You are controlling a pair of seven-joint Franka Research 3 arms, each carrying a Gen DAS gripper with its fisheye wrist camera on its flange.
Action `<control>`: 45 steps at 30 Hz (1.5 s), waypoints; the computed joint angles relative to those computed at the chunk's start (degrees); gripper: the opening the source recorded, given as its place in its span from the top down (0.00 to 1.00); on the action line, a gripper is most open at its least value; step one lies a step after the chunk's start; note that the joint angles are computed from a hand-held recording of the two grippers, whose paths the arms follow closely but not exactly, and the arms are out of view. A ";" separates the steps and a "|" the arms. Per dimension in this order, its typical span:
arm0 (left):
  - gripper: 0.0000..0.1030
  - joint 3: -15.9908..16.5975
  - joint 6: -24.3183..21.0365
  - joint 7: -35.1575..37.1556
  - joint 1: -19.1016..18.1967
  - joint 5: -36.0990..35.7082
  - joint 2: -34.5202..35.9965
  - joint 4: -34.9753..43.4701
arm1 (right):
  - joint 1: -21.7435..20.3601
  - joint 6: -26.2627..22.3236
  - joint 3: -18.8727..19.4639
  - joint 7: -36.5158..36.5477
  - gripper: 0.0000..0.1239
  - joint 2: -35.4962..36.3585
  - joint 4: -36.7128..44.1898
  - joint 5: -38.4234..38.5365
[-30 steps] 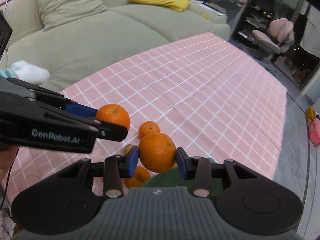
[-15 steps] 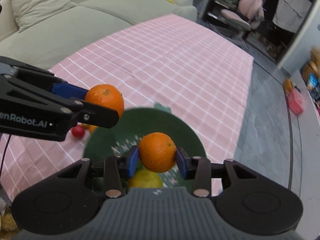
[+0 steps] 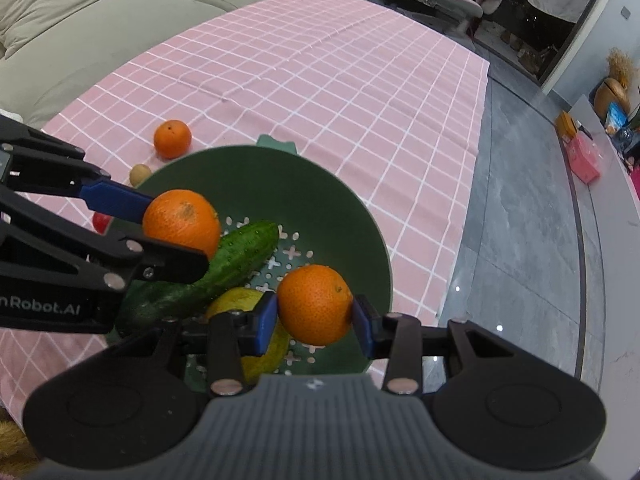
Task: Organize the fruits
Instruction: 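Lift both oranges over the green bowl and release them inside, then grasp the red tomato with the left tool while the right tool grasps an orange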
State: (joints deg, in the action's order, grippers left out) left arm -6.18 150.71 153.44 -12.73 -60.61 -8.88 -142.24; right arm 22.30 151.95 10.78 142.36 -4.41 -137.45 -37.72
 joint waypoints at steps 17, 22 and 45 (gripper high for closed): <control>0.50 -0.71 -1.35 0.14 1.68 -0.80 2.15 1.06 | 0.90 1.74 -2.28 1.09 0.69 3.53 1.61 -2.62; 0.47 -0.90 -0.17 -0.81 1.44 0.53 1.14 0.27 | 1.22 0.97 -2.00 0.65 0.68 3.16 2.18 -2.73; 0.42 5.98 3.65 -2.74 -1.15 5.42 -9.84 -5.32 | 3.41 -3.47 2.05 7.18 0.47 0.16 5.61 -7.14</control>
State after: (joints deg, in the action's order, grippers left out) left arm -0.20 154.36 150.70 -13.88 -55.18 -18.72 -147.56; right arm 25.71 148.48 12.83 149.54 -4.25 -131.84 -44.86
